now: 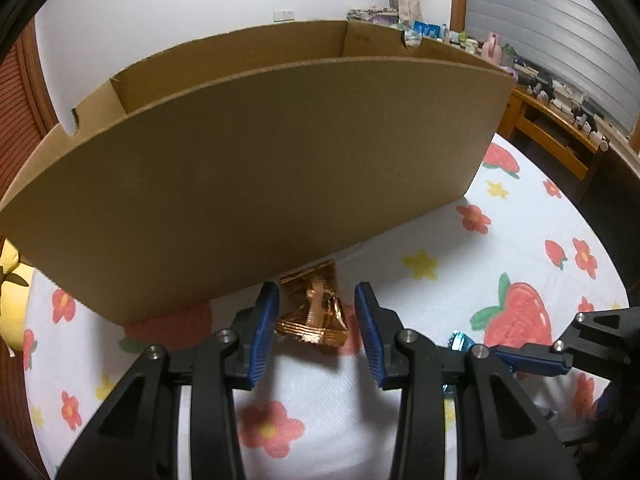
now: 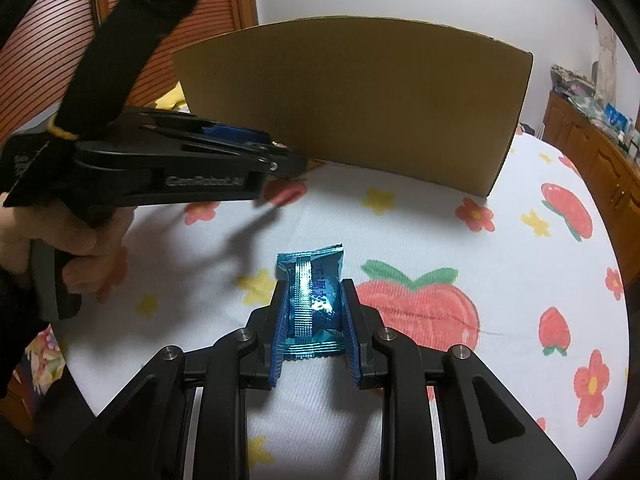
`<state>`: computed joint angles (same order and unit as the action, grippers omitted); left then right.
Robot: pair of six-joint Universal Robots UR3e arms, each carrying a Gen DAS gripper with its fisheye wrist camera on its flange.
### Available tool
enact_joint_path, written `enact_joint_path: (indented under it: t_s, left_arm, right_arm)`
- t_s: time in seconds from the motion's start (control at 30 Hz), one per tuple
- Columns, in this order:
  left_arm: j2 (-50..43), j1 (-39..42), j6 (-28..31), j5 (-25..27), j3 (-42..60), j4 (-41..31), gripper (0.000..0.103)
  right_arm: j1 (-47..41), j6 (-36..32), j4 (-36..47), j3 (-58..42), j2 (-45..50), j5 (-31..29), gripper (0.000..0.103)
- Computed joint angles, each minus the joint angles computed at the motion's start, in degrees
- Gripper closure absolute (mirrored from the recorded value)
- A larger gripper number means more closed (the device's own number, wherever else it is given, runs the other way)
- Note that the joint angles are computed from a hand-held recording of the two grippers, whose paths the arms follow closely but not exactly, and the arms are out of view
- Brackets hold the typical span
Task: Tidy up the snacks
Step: 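Close the left tool on the gold candy while the right tool closes on the blue candy, then lift both held candies and carry them over the box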
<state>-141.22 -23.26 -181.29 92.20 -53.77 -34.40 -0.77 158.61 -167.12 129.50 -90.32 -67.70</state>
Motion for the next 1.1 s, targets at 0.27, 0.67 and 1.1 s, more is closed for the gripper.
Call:
enact_joint_path:
  t_s: [0.27,0.67,1.1]
  left_arm:
    - [-0.73,0.72,-0.01,-0.10,0.84,-1.16,0.078]
    - [8.98,0.99,0.15,0.10,-17.68,9.29,0.085]
    - [22.92,0.87,-1.02,-1.36,-39.50,21.55,0.085]
  right_arm:
    - [0.99,0.77,0.07,-0.72,0.37,-0.55,0.080]
    - [1.05,0.87,0.15,-0.97,0.41,-0.70,0.080]
    - [0.35,0.49,0.36,-1.04,0.51,-0.01,0.080]
